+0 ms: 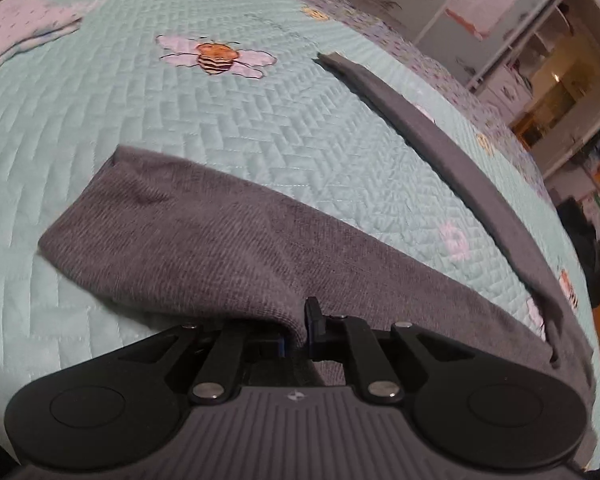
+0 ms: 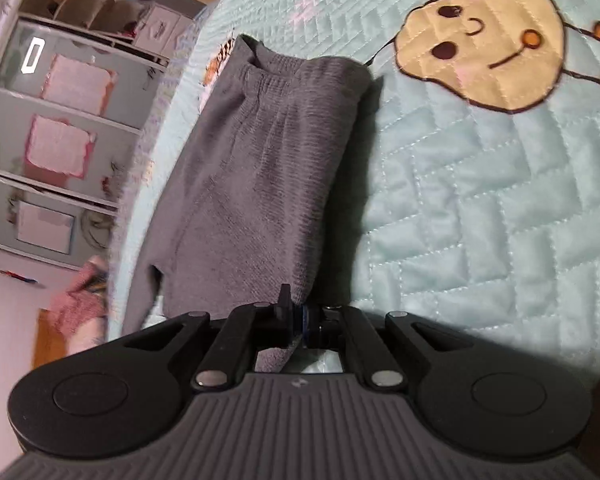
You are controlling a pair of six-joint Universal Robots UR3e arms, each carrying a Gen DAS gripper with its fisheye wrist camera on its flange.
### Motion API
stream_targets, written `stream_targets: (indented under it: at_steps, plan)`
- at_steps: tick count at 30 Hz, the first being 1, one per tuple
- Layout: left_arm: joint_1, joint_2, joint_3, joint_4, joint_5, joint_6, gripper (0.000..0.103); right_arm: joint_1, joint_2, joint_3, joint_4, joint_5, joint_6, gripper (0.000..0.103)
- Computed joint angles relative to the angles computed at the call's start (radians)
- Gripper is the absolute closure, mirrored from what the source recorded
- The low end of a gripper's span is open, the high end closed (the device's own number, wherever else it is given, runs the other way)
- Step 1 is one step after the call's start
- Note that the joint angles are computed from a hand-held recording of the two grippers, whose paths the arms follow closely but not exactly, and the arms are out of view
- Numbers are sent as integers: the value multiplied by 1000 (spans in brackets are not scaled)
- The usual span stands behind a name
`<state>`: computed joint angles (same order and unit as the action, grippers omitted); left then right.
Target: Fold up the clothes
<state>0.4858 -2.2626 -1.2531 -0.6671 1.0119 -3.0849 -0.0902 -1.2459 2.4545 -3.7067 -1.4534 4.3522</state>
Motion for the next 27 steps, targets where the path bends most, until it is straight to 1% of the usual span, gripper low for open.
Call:
stream_targets:
  at_steps: [2,3,4,5,6,7,9,10,11,12,13,14,16,17,18,19,20,22,23,25,27]
  plan:
    - [7,-11,28,-37,-13,10,93,2,-121,31,122,-37,-4,96]
    - [10,-16,41,-55,-18,17,93,22,-200,30,223,-91,4,93]
    - [10,-16,39,-58,-18,17,92,71,-279,-13,381,-204,10,92]
    - [11,-12,34,-59,-17,16,92,130,-332,-84,555,-342,12,91]
    - [6,-12,39,-61,-10,17,92,173,-342,-141,645,-461,-8,91]
    - [-1,-5,34,-60,1,21,92,176,-325,-183,651,-503,-73,91]
    - [-9,16,25,-68,25,29,91,121,-259,-237,537,-458,-258,91]
    - [-11,28,21,-78,37,33,91,76,-219,-264,472,-383,-352,91]
    - [-13,41,18,-88,49,38,90,16,-167,-298,414,-258,-443,91]
    - [-16,54,15,-98,61,42,90,-33,-112,-360,413,-144,-524,91]
    - [-18,66,12,-108,74,46,90,-62,-56,-450,469,-67,-594,91]
    - [-19,79,6,-111,90,47,89,-79,-2,-546,556,-36,-648,92]
    - [-24,102,-3,-110,127,50,88,-104,107,-749,758,-32,-735,94]
    - [-29,111,-7,-106,147,51,88,-120,167,-845,838,-38,-767,100]
    - [-38,113,-3,-103,164,51,88,-141,231,-931,894,-47,-789,103]
    - [-46,115,2,-101,181,51,88,-169,285,-991,907,-27,-808,103]
    - [-58,110,16,-102,198,48,88,-203,331,-1024,877,24,-825,103]
    - [-78,101,39,-92,220,36,87,-238,392,-1090,853,70,-794,103]
    - [-86,99,48,-89,226,29,87,-240,403,-1115,867,72,-787,103]
    - [-92,96,67,-104,226,26,84,-225,397,-1151,935,58,-809,103]
    - [-99,98,59,-82,235,29,84,-217,346,-1143,1015,49,-793,103]
